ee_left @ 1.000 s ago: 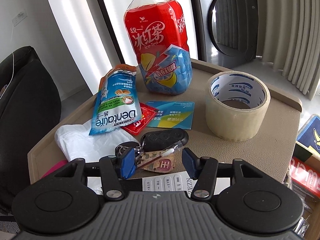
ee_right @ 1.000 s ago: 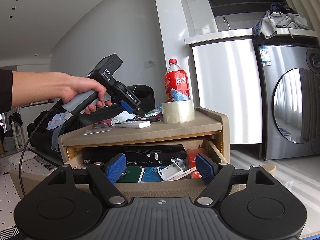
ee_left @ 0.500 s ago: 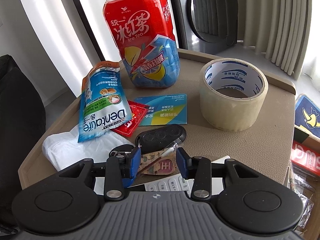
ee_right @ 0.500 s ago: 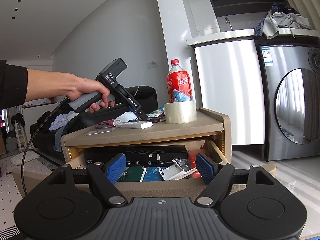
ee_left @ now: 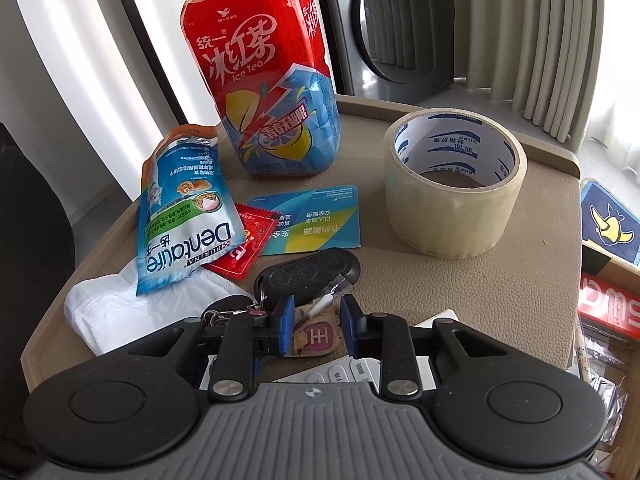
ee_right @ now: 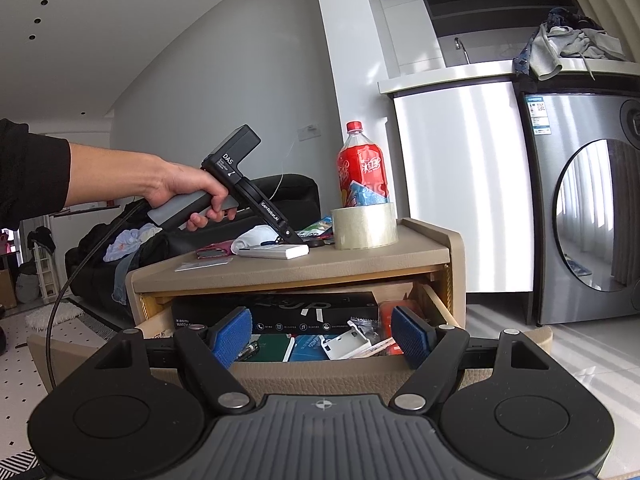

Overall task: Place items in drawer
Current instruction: 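Close the left gripper on the thin white stick, then lift the stick with the left gripper and carry it toward the open drawer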

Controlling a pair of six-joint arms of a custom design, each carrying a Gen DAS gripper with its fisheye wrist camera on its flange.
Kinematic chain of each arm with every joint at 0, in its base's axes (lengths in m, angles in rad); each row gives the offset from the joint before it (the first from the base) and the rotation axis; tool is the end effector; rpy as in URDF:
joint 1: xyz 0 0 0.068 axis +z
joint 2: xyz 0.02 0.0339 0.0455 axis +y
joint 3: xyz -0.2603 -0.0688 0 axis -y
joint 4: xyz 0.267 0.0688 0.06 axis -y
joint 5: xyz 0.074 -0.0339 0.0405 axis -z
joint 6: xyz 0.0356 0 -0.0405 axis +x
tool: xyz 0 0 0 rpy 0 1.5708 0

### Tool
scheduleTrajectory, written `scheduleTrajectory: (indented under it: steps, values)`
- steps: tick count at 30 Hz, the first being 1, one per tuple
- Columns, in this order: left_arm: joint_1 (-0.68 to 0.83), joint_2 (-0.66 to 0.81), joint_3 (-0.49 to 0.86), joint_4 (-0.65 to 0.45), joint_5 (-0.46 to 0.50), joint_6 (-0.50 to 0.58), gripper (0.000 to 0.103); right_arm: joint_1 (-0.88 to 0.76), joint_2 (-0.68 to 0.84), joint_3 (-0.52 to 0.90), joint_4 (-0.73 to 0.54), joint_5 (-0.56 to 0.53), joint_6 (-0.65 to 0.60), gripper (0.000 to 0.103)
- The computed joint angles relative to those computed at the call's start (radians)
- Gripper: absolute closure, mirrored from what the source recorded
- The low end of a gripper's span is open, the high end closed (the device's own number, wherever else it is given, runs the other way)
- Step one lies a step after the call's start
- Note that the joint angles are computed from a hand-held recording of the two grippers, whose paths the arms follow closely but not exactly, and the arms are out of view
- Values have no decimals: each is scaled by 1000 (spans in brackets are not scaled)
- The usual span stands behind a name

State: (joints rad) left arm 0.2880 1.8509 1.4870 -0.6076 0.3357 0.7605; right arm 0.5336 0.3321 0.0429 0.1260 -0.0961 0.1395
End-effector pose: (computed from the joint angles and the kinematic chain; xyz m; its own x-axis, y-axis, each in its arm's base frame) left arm 0.4094 0.1091 0.2358 -0.6356 0.4905 -0.5962 0.4805 0.8558 0.1917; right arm 0.1317 0.0817 0.1619 -0.2203 0.0306 -0.9750 -0.5626 0.8125 0.1526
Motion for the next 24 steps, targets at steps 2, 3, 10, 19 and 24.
scheduleTrajectory:
  steps: [2, 3, 10, 19, 24]
  values:
    - [2, -4, -3, -2, 5, 3, 79, 2, -2, -2, 1, 2, -3, 23]
    - [3, -10, -8, 2, 3, 1, 83, 5, -4, -4, 2, 6, -6, 23]
    - [6, -45, -44, 49, -2, -9, 93, 6, 1, -7, 13, 9, 10, 23]
    - [16, -101, -92, 120, -16, -33, 98, 3, 18, -5, 23, 7, -9, 23]
    - [34, -134, -120, 158, 3, -66, 99, 2, 24, -4, 27, 8, -11, 23]
